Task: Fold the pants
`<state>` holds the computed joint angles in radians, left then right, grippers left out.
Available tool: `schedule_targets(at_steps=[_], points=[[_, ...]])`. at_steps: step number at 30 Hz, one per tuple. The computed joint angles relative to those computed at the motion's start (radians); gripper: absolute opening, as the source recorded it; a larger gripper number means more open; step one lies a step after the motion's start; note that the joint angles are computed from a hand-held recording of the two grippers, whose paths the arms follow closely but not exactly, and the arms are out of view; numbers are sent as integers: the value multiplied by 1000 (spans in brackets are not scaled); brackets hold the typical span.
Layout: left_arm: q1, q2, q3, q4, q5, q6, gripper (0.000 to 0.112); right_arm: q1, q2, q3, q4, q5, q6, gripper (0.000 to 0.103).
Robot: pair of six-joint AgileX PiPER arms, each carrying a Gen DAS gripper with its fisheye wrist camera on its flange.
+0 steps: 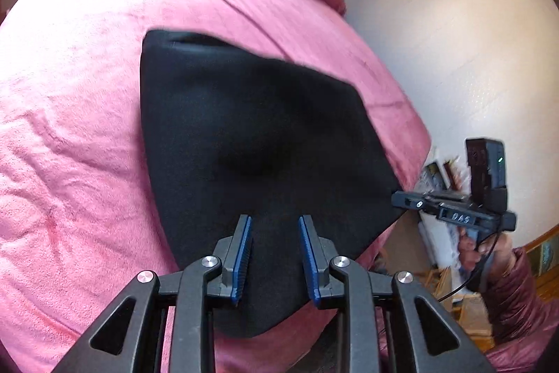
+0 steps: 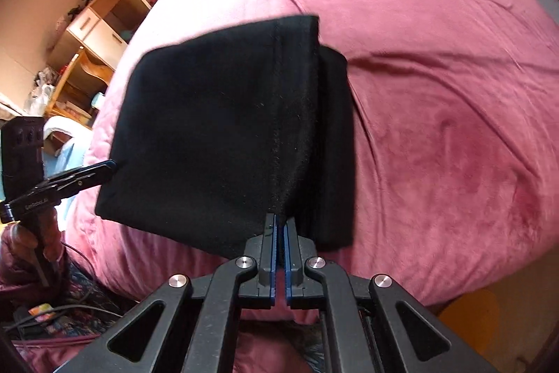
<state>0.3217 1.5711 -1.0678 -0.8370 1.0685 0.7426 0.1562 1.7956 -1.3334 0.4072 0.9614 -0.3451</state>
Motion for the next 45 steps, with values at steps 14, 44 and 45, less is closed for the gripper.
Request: schedule_targets(at_steps=[14,44,45], points=[[138,37,-60,-62,28,-40,35,-71,-1,7,100,16,-71,26],[15,291,-404,112,-79,-262,37,5,281,-397,-38,-83,217,5],[-36,268,-392,209,-138,-309,37,13,305,-417,-74,-79,236,5]])
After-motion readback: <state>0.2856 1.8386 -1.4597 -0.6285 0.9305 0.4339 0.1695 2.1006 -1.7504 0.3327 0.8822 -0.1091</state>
